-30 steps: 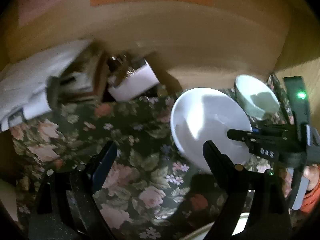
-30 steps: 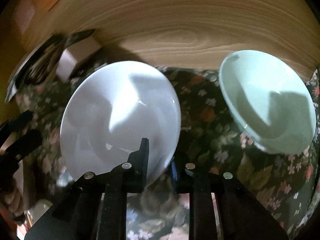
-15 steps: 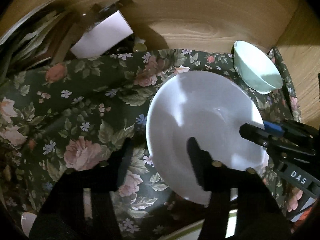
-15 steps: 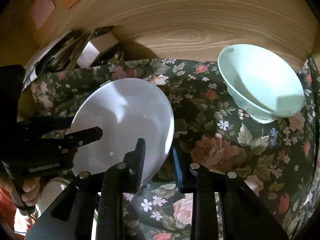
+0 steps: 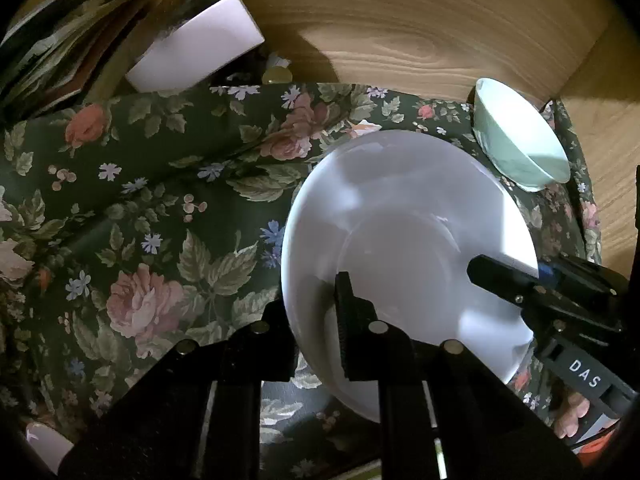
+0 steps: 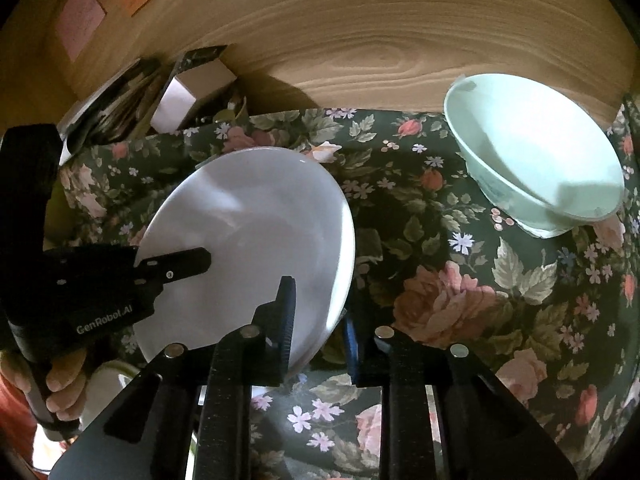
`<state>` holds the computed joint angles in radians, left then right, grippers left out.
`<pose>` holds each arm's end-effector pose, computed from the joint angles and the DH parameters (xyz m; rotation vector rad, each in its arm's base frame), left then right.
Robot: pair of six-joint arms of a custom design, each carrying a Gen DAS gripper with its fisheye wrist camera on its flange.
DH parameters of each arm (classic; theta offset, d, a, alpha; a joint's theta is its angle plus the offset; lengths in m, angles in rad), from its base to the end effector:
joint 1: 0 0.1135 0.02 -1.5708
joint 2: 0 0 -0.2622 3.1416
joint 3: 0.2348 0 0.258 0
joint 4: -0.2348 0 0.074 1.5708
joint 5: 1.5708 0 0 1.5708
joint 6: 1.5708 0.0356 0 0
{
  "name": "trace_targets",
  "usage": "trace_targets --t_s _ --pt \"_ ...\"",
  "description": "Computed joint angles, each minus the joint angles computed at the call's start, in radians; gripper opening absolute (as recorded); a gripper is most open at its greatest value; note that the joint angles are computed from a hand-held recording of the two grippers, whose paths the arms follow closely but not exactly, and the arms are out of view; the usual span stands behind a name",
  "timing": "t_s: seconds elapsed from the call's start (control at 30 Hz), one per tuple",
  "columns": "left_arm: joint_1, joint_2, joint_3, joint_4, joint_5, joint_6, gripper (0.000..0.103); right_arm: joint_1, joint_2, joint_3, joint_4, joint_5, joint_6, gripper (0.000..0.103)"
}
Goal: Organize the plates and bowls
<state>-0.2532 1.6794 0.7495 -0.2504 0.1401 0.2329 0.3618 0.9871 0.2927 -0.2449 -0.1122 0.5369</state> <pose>0.2777 -0.0770 0.1079 0.6979 2.6562 -0.1982 0.1588 0.0644 0.1296 0.1782 2.5702 0.4958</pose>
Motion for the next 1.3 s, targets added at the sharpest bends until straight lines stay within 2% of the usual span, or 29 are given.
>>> trace_targets --t_s 0.33,0.63,0.8,1.07,1.3 --pt "0.033 -0.208 -0.079 -0.065 0.061 0.031 0.015 0.082 -0.193 0.048 -0.190 0.097 0.046 0.020" --pt "0.121 -0.439 -0.138 -0.181 0.119 0.090 0.015 0.288 -0.281 0.124 -0.320 0.261 0.156 0.019" --pt "0.199 -0.549 -0.156 -0.261 0.164 0.137 0.015 0.431 -0.258 0.174 -0.354 0.368 0.232 0.019" --pt "0.377 -0.679 -0.174 -0.380 0.247 0.255 0.015 0.606 -0.170 0.236 -0.339 0.478 0.320 0.020" --pt "0.631 -0.721 -0.152 -0.500 0.355 0.435 0.015 0.706 -0.053 0.301 -0.281 0.515 0.342 0.020"
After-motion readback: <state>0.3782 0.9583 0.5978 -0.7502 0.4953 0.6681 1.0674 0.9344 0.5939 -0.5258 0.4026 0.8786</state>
